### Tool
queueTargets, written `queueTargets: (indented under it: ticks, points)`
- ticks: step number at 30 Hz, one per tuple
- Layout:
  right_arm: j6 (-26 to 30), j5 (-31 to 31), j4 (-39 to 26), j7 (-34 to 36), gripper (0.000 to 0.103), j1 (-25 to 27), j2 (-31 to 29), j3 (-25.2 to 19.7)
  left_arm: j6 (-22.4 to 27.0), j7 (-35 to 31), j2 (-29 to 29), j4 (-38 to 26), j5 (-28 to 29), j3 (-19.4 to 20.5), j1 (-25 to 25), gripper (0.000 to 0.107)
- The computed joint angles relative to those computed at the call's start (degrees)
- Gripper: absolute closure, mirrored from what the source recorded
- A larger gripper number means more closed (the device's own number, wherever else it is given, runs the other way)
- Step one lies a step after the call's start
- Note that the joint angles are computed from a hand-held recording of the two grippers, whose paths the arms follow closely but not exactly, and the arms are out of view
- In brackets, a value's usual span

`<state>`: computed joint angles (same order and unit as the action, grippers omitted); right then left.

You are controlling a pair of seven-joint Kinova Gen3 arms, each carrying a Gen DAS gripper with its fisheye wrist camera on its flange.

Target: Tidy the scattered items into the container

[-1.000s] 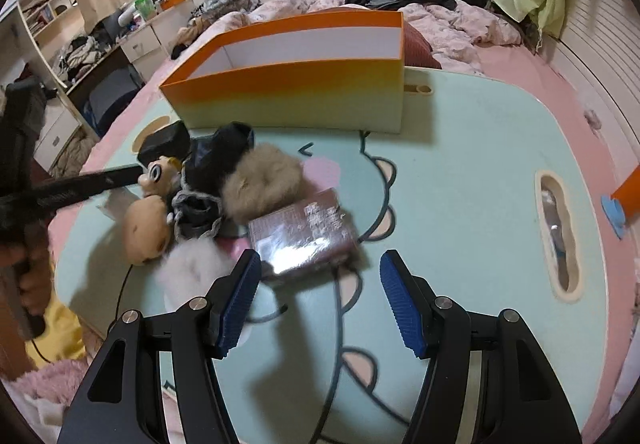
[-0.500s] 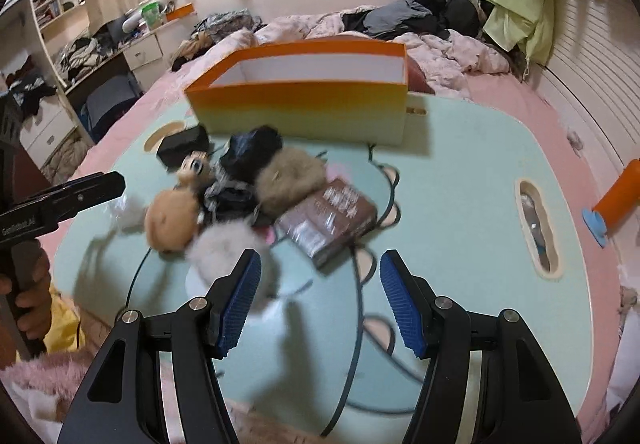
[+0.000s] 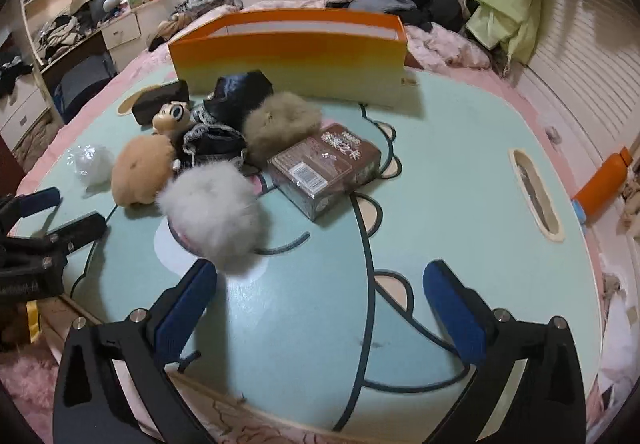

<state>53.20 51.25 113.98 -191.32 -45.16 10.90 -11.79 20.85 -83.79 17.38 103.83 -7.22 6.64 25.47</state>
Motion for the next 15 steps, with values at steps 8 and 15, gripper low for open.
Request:
queueTargets:
  ticks: [8, 15]
  points:
    - [-0.21, 0.57, 0.50, -0.55, 0.000, -0.09, -0.15, -0.13, -0.79, -1.16, -0.12, 0.52, 0.71, 0.28, -0.50, 0.004]
    - [-0.12, 0.52, 0.46, -0.55, 0.000, -0.09, -0.15, -0.19, -0.76, -1.24, -0.11, 0.47, 0.79, 0.21, -0.46, 0.004]
